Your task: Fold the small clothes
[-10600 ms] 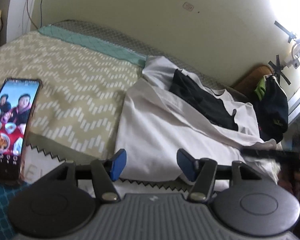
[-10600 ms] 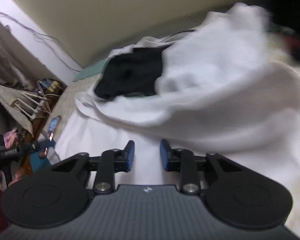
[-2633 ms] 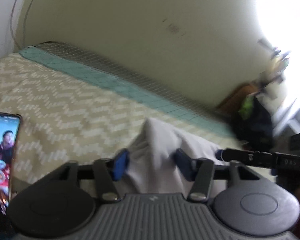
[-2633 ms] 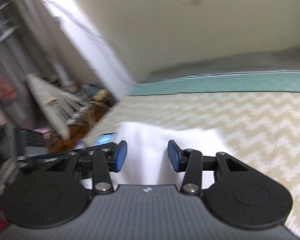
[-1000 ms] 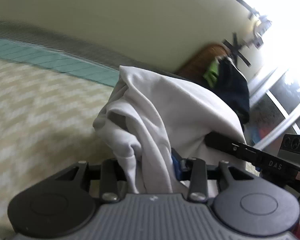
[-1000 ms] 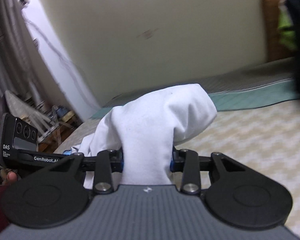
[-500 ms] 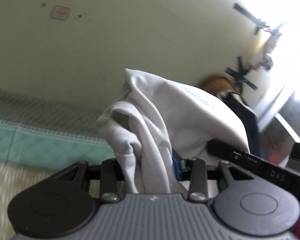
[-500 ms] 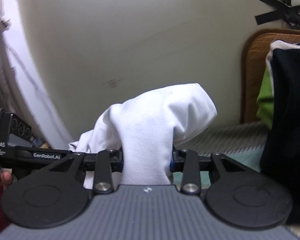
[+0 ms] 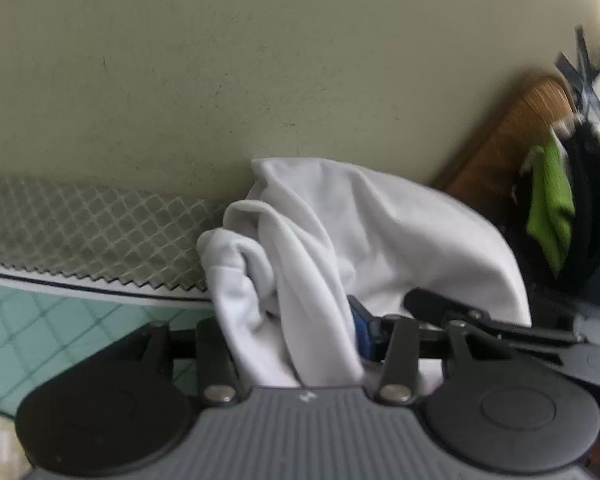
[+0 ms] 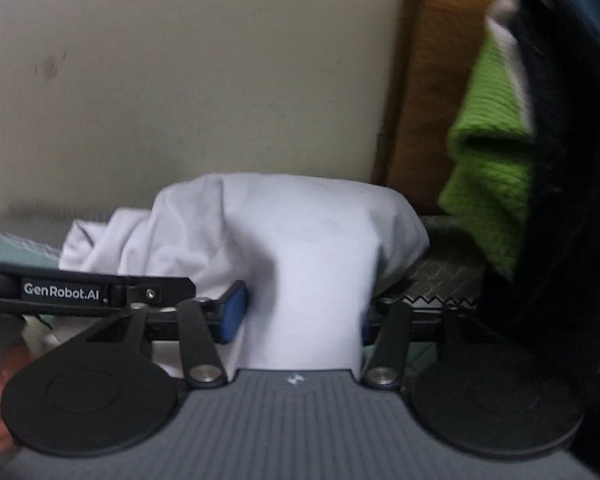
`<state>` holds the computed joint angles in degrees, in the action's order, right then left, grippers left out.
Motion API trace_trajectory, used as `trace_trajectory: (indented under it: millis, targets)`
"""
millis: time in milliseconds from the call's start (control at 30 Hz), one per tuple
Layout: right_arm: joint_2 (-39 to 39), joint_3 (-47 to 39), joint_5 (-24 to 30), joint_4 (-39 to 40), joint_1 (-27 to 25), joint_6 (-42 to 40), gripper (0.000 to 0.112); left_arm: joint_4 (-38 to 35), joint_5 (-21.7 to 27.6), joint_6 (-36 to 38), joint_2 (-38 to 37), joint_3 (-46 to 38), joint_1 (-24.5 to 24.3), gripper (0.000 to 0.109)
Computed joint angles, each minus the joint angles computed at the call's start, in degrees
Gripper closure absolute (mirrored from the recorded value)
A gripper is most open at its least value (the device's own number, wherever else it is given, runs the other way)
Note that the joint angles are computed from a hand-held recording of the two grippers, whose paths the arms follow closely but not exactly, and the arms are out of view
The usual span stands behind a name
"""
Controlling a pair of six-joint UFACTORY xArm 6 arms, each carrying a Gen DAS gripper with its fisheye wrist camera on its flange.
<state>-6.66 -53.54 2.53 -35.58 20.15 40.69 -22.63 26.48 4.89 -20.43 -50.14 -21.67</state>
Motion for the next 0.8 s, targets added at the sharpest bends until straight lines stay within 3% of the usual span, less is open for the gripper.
trace_trajectory:
  millis: [100,167,233,333,433,533,600,800]
  targets:
    - [-5.1,2.4,2.1,-11.2,0.5,12.9,0.052,7.7,0.3,-8.2,-6.1,3.6,-0.3,0.061]
    - [-10.9,6.8,2.6,-19.1,0.3,22.4,0.041,15.1,0.7,-14.9,-12.7,8.1,-0.7,0.05]
    - [-18.6,12.6,3.8,-24.4,0.8,29.9,0.038,24.2,1.8,-22.8,-19.1,12.4,-1.7,0.047]
    - [-29.9,21.8,6.6,-24.3,3.9,34.4,0.035,33.8,7.1,-31.8,-26.9,16.6,-5.5,0.046]
    - [-40.1,27.9,16.6,-28.5,10.8,43.4,0.035,40.3,14.3,-40.2,-33.7,19.8,-10.8,0.045]
    - [-43.9,29.3,23.8,-30.5,15.2,48.0,0.034,46.0,20.6,-47.1,-37.9,20.8,-16.8,0.032]
    - [-46.1,30.2,28.6,-32.0,18.8,50.6,0.032,48.8,25.0,-49.7,-42.4,22.3,-20.1,0.031]
    - [-49.6,32.9,30.8,-31.6,21.7,53.4,0.028,56.8,35.8,-56.2,-48.2,23.5,-30.6,0.029]
